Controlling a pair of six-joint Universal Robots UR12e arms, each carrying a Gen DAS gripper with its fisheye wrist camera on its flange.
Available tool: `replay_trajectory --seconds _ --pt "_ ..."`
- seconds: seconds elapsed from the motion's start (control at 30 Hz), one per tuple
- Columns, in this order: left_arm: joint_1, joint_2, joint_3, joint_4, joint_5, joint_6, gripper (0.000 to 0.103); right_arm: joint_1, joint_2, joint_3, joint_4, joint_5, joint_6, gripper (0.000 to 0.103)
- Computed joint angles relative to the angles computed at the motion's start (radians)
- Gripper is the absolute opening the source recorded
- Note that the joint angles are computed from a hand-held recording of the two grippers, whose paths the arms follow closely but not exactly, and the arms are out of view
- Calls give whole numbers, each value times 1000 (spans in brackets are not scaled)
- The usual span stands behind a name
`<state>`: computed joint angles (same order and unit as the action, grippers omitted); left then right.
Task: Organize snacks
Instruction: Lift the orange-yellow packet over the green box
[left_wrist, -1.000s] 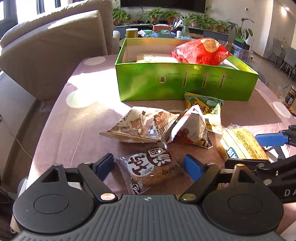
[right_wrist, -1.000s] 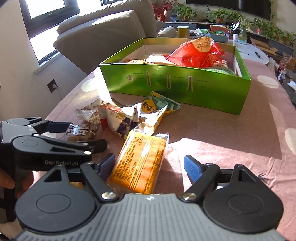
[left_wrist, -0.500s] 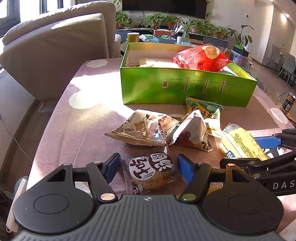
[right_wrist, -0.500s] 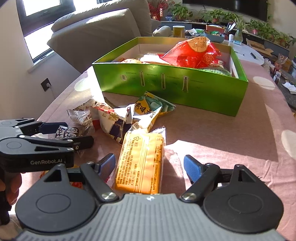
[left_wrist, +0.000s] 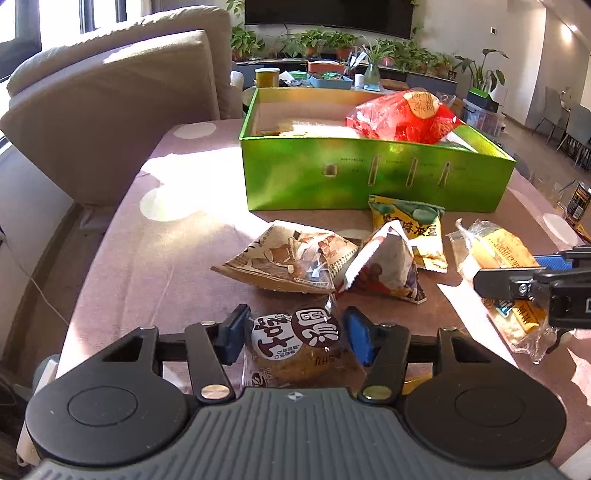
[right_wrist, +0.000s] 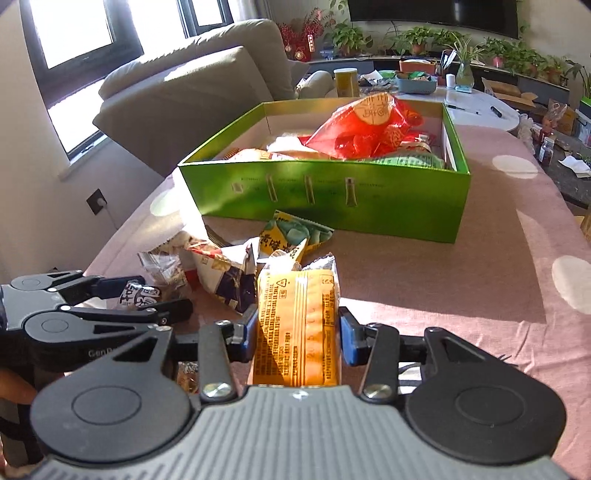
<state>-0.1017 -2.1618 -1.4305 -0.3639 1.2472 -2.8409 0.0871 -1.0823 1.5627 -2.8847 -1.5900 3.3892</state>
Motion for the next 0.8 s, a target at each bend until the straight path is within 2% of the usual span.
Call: replay_trajectory --seconds 0.37,0.57,0.8 --pt "22 44 -50 154 -73 -28 52 -2 -14 13 -103 12 -7 75" --pt "22 50 -53 157 -137 -15 52 -8 -14 12 -123 21 -7 75" --pt "18 45 -33 155 -151 -4 52 -13 -6 -6 -142 28 -21 75"
